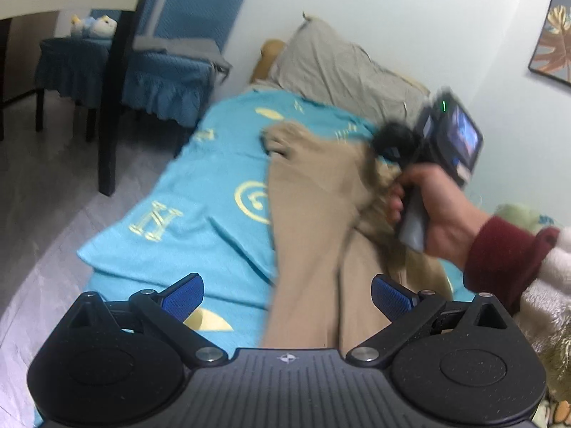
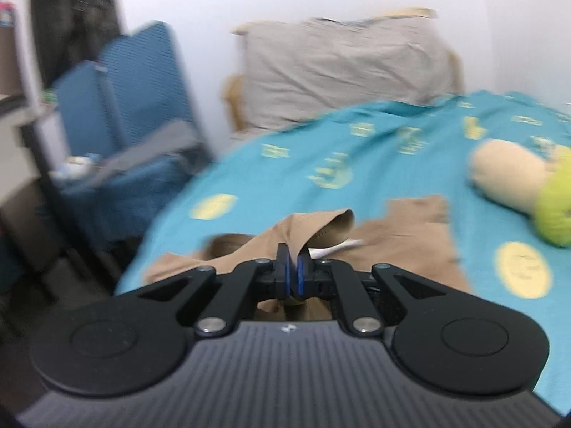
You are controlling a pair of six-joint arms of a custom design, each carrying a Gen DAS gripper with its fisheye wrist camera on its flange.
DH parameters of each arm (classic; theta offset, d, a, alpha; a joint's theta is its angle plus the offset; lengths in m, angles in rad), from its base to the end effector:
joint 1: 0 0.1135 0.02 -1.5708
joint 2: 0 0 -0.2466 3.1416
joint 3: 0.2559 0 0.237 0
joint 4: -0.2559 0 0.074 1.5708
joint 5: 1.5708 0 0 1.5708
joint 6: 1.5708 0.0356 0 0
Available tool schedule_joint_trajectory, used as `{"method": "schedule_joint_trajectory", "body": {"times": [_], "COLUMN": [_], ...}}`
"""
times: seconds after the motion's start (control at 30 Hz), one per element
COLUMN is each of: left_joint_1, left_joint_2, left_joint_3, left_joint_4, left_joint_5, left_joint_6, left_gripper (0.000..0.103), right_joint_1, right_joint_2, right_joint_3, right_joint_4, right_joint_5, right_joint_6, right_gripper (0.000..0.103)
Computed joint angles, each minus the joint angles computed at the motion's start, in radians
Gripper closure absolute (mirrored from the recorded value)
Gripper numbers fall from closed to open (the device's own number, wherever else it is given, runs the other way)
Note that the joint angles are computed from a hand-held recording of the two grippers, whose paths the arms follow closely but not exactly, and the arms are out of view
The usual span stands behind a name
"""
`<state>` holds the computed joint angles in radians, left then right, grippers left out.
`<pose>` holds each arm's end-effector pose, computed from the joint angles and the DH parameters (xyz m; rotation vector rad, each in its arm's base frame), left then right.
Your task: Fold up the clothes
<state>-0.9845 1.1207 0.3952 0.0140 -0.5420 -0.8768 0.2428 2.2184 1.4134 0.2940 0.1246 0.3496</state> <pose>0.1277 -0.1591 0.1601 -0.1598 2.1924 -0.4395 0.4537 0.1078 0.1330 0.1873 2.0773 0.2320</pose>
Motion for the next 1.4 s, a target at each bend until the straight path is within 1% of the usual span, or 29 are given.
{"method": "schedule_joint_trajectory", "body": {"times": [0.03, 0.1, 0.13, 0.17, 0.2, 0.23, 0.27, 0.3, 0.33, 0.4, 0.5, 0.57, 0.63, 0.73, 0.8, 0.87, 0.93, 1.0, 1.03, 1.1, 1.13, 1.2, 1.23, 1.27, 1.3, 1.4], "left_joint_1": [0.004, 0.014, 0.015, 0.013, 0.007, 0.001, -0.005, -0.008, -0.01, -0.027, -0.055, -0.078, -0.101, -0.145, -0.175, -0.205, -0.241, -0.273, -0.291, -0.322, -0.333, -0.327, -0.321, -0.313, -0.303, -0.295], "left_joint_2": [0.012, 0.042, 0.056, 0.068, 0.078, 0.087, 0.097, 0.101, 0.105, 0.102, 0.084, 0.067, 0.052, 0.025, 0.007, -0.007, -0.024, -0.036, -0.048, -0.073, -0.085, -0.13, -0.154, -0.179, -0.205, -0.254], "left_joint_3": [0.005, 0.021, 0.03, 0.037, 0.044, 0.051, 0.059, 0.062, 0.065, 0.074, 0.085, 0.097, 0.112, 0.136, 0.155, 0.176, 0.191, 0.214, 0.221, 0.235, 0.242, 0.236, 0.228, 0.219, 0.21, 0.191], "left_joint_4": [0.001, -0.005, -0.008, -0.011, -0.014, -0.019, -0.023, -0.025, -0.027, -0.045, -0.08, -0.117, -0.157, -0.222, -0.276, -0.33, -0.39, -0.468, -0.505, -0.581, -0.621, -0.691, -0.723, -0.755, -0.786, -0.883], "left_joint_5": [0.007, 0.024, 0.027, 0.024, 0.017, 0.01, 0.004, 0.003, 0.003, -0.017, -0.055, -0.08, -0.106, -0.145, -0.167, -0.188, -0.205, -0.206, -0.207, -0.206, -0.205, -0.179, -0.167, -0.154, -0.141, -0.115], "left_joint_6": [0.004, 0.014, 0.024, 0.035, 0.044, 0.051, 0.059, 0.065, 0.071, 0.075, 0.079, 0.072, 0.063, 0.077, 0.069, 0.057, 0.009, -0.063, -0.102, -0.186, -0.232, -0.342, -0.4, -0.458, -0.512, -0.658], "left_gripper": [0.002, 0.002, 0.002, 0.002, 0.002, 0.002, 0.002, 0.002, 0.002, 0.002, 0.002, 0.002, 0.002, 0.002, 0.003, 0.003, 0.003, 0.003, 0.003, 0.003, 0.003, 0.003, 0.003, 0.003, 0.003, 0.003], "right_joint_1": [-0.021, -0.066, -0.084, -0.095, -0.099, -0.101, -0.102, -0.102, -0.103, -0.106, -0.101, -0.092, -0.08, -0.042, 0.004, 0.08, 0.118, 0.168, 0.162, 0.047, 0.014, 0.017, 0.043, 0.023, -0.021, -0.194], "right_joint_2": [0.025, 0.046, 0.046, 0.036, 0.015, -0.009, -0.049, -0.094, -0.147, -0.261, -0.493, -0.679, -0.886, -1.232, -1.46, -1.655, -1.813, -1.961, -2.023, -2.118, -2.137, -2.127, -2.114, -2.1, -2.083, -2.065], "right_joint_3": [0.04, 0.069, 0.069, 0.06, 0.036, 0.006, -0.045, -0.103, -0.157, -0.254, -0.432, -0.558, -0.667, -0.795, -0.835, -0.847, -0.864, -0.87, -0.878, -0.895, -0.903, -0.922, -0.934, -0.947, -0.959, -0.991], "right_joint_4": [-0.056, -0.111, -0.125, -0.134, -0.129, -0.119, -0.091, -0.057, -0.045, -0.048, -0.076, -0.122, -0.206, -0.41, -0.591, -0.774, -0.913, -1.055, -1.112, -1.203, -1.226, -1.217, -1.201, -1.182, -1.16, -1.143], "right_joint_5": [-0.017, -0.115, -0.164, -0.205, -0.231, -0.252, -0.266, -0.276, -0.284, -0.297, -0.306, -0.311, -0.317, -0.289, -0.247, -0.172, -0.136, -0.091, -0.101, -0.209, -0.225, -0.187, -0.151, -0.16, -0.19, -0.348], "right_joint_6": [0.032, 0.101, 0.121, 0.12, 0.1, 0.075, 0.054, 0.035, 0.025, 0.014, -0.029, -0.059, -0.079, -0.054, -0.028, 0.004, 0.053, 0.113, 0.138, 0.138, 0.132, 0.127, 0.14, 0.141, 0.135, 0.091], "right_gripper": [0.095, 0.093, 0.09, 0.081, 0.068, 0.036, 0.009, 0.003, 0.0, 0.0, 0.0, 0.0, 0.0, 0.0, 0.0, 0.0, 0.0, 0.0, 0.0, 0.0, 0.0, 0.0, 0.0, 0.0, 0.0, 0.0]}}
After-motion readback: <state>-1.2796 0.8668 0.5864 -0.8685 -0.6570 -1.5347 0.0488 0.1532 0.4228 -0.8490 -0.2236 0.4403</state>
